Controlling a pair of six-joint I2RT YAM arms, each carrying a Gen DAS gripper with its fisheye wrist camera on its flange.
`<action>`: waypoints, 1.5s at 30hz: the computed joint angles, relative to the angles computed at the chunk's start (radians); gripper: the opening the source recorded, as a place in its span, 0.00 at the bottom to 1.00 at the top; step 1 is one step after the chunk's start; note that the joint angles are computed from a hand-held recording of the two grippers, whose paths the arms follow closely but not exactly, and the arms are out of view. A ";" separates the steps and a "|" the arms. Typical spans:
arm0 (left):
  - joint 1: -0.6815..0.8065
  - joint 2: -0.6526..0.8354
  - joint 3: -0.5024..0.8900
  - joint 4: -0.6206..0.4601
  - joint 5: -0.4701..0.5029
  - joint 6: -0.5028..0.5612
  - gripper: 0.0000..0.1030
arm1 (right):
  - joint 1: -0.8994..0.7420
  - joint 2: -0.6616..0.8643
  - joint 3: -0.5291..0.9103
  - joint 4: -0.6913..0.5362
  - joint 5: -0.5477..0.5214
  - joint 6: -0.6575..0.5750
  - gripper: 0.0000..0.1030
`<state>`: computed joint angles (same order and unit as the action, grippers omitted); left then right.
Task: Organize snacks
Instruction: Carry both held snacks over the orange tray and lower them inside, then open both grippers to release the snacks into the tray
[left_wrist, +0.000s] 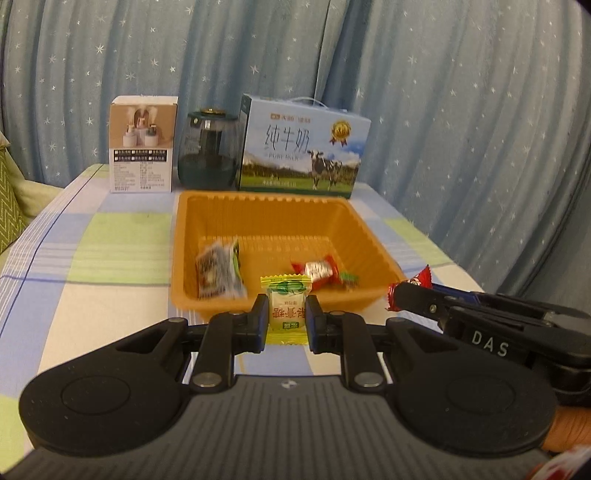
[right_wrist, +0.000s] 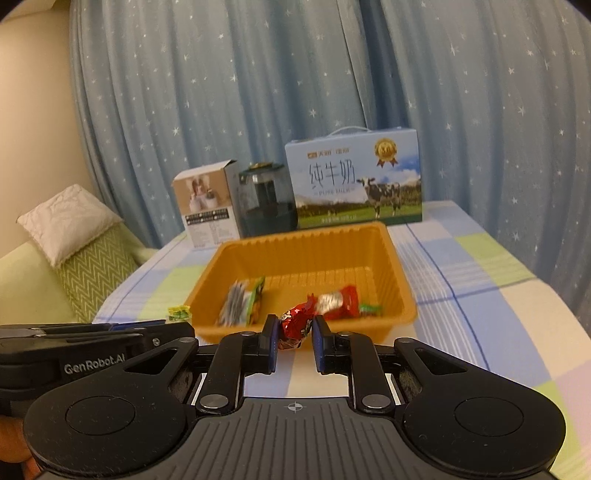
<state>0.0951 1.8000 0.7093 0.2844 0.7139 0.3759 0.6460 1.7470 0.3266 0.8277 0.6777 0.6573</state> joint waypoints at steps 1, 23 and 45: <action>-0.009 0.011 0.017 0.004 -0.006 -0.009 0.18 | -0.020 0.004 0.005 0.011 -0.012 -0.014 0.19; -0.126 0.259 0.313 0.036 -0.101 -0.129 0.18 | -0.359 0.215 0.200 0.096 -0.267 -0.056 0.19; -0.108 0.309 0.365 0.020 -0.122 -0.151 0.36 | -0.382 0.281 0.207 0.185 -0.331 -0.046 0.19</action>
